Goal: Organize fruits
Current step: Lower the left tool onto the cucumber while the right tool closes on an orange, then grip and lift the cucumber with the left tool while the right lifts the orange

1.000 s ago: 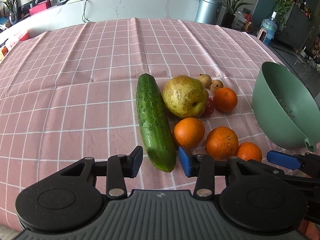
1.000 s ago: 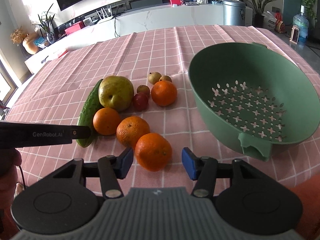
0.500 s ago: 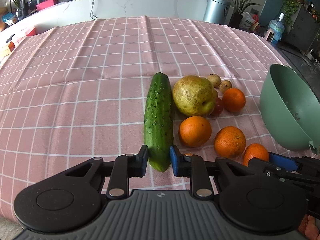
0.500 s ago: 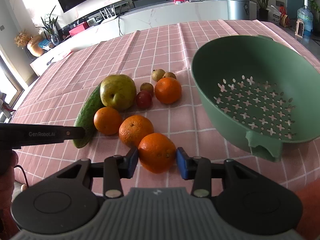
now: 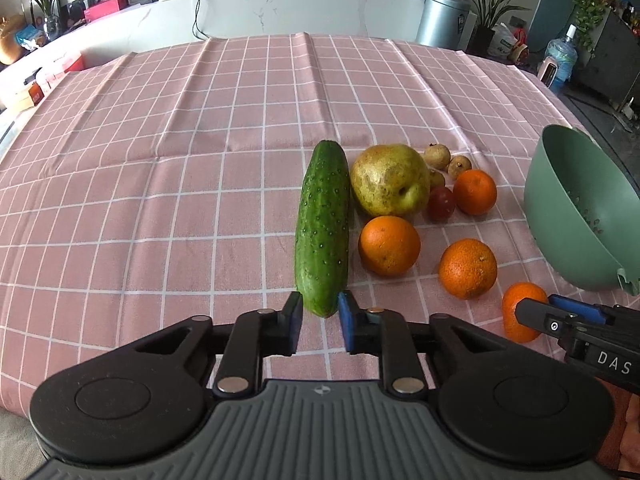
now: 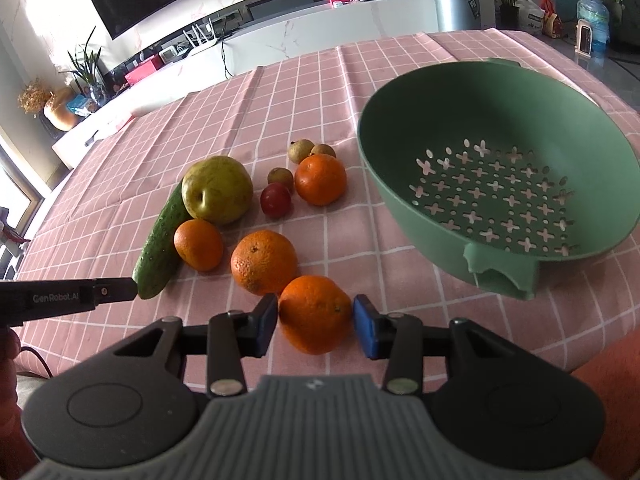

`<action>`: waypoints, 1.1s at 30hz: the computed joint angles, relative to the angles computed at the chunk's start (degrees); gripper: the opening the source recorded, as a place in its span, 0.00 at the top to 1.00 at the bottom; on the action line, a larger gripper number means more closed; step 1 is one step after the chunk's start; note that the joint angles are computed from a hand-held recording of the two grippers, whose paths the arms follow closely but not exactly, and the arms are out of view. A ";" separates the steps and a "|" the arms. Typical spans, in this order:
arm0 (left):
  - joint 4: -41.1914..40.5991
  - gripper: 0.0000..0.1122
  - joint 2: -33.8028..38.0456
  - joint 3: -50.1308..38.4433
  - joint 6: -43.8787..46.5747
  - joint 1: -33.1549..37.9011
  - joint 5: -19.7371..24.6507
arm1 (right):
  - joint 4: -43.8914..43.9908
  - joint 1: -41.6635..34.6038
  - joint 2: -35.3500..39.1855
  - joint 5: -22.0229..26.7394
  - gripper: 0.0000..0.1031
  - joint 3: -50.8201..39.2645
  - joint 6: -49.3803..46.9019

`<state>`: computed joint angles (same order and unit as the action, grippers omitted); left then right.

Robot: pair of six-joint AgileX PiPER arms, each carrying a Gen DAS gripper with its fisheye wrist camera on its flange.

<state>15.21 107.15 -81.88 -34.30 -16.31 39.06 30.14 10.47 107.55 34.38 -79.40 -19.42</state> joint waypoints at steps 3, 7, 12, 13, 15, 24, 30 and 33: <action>1.33 0.64 0.77 -1.40 0.29 -0.40 -0.47 | -0.29 0.25 0.38 0.09 0.62 -0.45 0.11; 0.45 0.64 3.65 -6.00 1.60 0.45 0.82 | -0.43 0.39 1.23 0.69 0.62 -1.47 0.35; -0.66 0.64 8.47 -12.72 3.74 1.93 2.66 | 0.41 0.11 2.45 2.00 0.61 -2.87 0.37; -0.66 0.64 9.40 -13.94 4.10 2.12 3.38 | 0.85 0.00 2.57 2.14 0.61 -2.94 0.10; -0.58 0.64 11.03 -15.90 4.45 2.49 4.63 | 1.37 -0.07 2.76 2.33 0.60 -3.05 -0.19; -9.14 0.61 16.26 -23.06 12.48 5.20 7.66 | 2.45 -0.13 3.40 2.47 0.59 -3.41 -1.44; -12.96 0.60 18.40 -25.42 14.52 6.56 9.09 | 2.94 -0.18 4.48 3.43 0.58 -4.52 -1.90; -13.36 0.62 18.29 -25.04 14.95 6.67 8.66 | 2.75 -0.01 4.90 3.62 0.59 -5.01 -2.13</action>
<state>1.85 125.45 -106.93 -19.36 -9.64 47.72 32.90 10.47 112.45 38.00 -84.41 -21.56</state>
